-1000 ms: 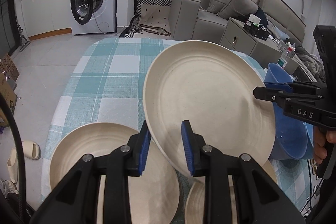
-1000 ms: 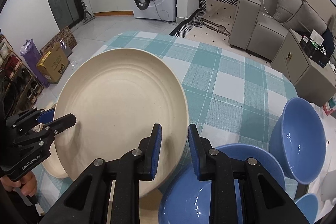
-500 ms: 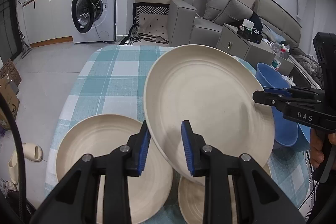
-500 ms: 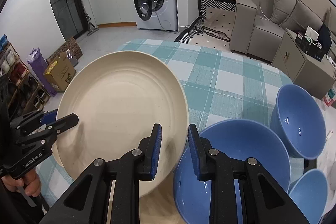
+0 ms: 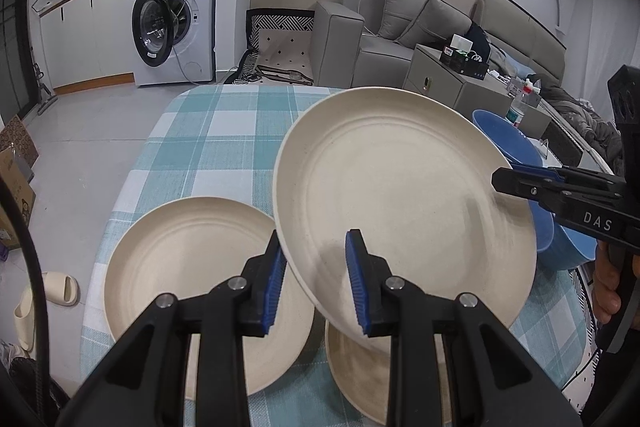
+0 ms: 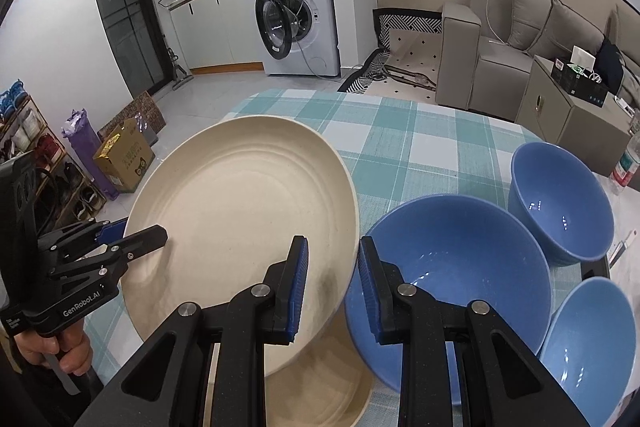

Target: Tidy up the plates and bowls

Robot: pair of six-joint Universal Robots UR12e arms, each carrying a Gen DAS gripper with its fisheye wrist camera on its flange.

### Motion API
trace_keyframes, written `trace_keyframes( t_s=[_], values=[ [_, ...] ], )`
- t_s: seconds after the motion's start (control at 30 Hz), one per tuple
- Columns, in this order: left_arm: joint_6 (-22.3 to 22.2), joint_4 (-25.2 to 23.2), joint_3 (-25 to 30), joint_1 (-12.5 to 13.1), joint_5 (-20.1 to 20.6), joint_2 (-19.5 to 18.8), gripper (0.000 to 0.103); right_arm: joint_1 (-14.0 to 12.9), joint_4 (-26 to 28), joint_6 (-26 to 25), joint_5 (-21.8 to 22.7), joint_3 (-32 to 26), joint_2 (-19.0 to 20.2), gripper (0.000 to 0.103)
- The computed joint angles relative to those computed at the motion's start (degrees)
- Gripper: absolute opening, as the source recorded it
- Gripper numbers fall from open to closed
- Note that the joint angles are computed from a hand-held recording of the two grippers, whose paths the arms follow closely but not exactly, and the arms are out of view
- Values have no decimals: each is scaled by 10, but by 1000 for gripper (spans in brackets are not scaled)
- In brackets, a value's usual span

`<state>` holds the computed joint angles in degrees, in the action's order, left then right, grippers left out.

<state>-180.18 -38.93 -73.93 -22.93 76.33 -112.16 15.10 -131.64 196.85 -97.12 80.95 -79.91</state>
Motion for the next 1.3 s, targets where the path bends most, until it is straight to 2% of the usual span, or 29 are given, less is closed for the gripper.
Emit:
trace_keyframes(
  t_s=[0.63,1.3],
  values=[
    [24,17,-43,1,-5,30,27,24,-77,46,-14,77,-44,26],
    [58,3,-48,-6,-6,29,28,26,-113,75,-8,130,-68,26]
  ],
)
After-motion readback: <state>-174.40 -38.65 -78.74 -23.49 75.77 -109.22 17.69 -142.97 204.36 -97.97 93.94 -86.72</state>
